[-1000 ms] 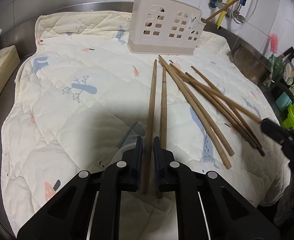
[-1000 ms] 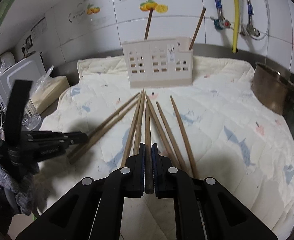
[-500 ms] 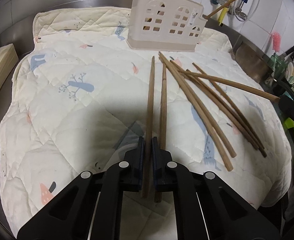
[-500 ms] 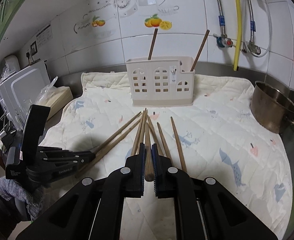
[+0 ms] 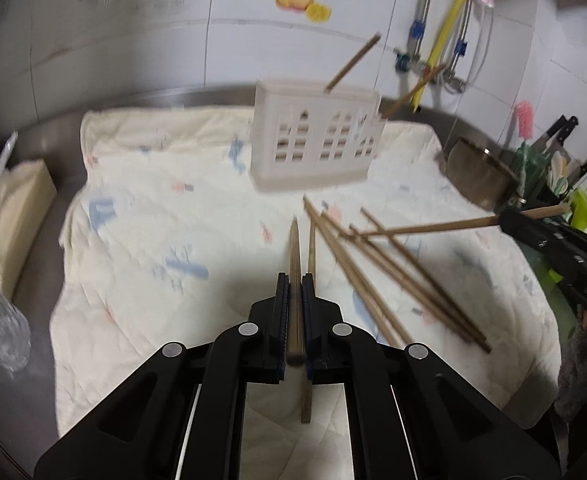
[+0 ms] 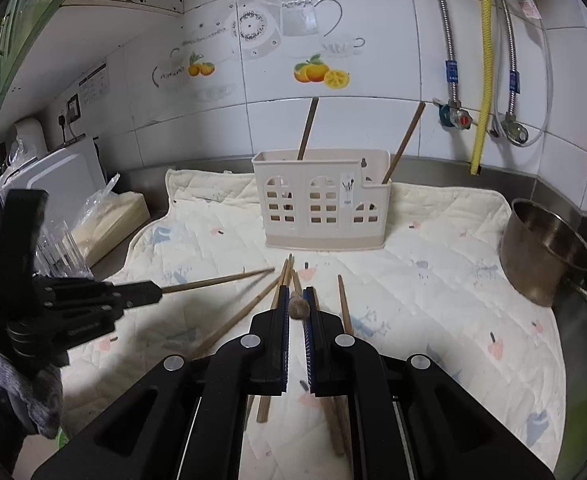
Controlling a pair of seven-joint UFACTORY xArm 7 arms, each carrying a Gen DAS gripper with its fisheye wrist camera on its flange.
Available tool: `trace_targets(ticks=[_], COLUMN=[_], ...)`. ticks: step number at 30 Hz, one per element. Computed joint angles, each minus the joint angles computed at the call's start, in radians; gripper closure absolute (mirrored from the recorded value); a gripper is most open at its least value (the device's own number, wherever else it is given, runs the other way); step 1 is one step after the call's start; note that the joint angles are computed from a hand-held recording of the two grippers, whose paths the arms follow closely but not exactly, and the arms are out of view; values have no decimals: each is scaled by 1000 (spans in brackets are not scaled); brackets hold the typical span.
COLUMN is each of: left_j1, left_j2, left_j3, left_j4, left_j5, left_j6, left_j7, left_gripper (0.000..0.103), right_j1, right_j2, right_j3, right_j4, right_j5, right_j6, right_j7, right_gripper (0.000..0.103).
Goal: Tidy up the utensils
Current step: 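Raise the chopstick over the holder with the right tool while the left tool does likewise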
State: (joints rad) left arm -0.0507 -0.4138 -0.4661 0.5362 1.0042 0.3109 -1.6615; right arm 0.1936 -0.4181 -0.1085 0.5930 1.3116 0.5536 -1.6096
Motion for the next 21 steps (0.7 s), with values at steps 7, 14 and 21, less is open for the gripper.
trace_targets(ticks=[7, 14, 21], left_j1=[25, 31, 25], left_j2=[-22, 2, 38], left_j3=[14, 47, 80], left_j4=[31, 94, 171], left_j5=[-8, -52, -103], left_j6=[-12, -11, 23], left_j7=[56, 177, 306], left_gripper=[98, 98, 98], right_j1=[-5, -16, -43], right_j2=[49, 113, 200], right_j3=[1, 5, 28], right_j4=[94, 212, 387], right_j5=[-81, -152, -198], right_j6=[57, 125, 145], right_j7=[57, 117, 188], right_gripper=[96, 96, 96])
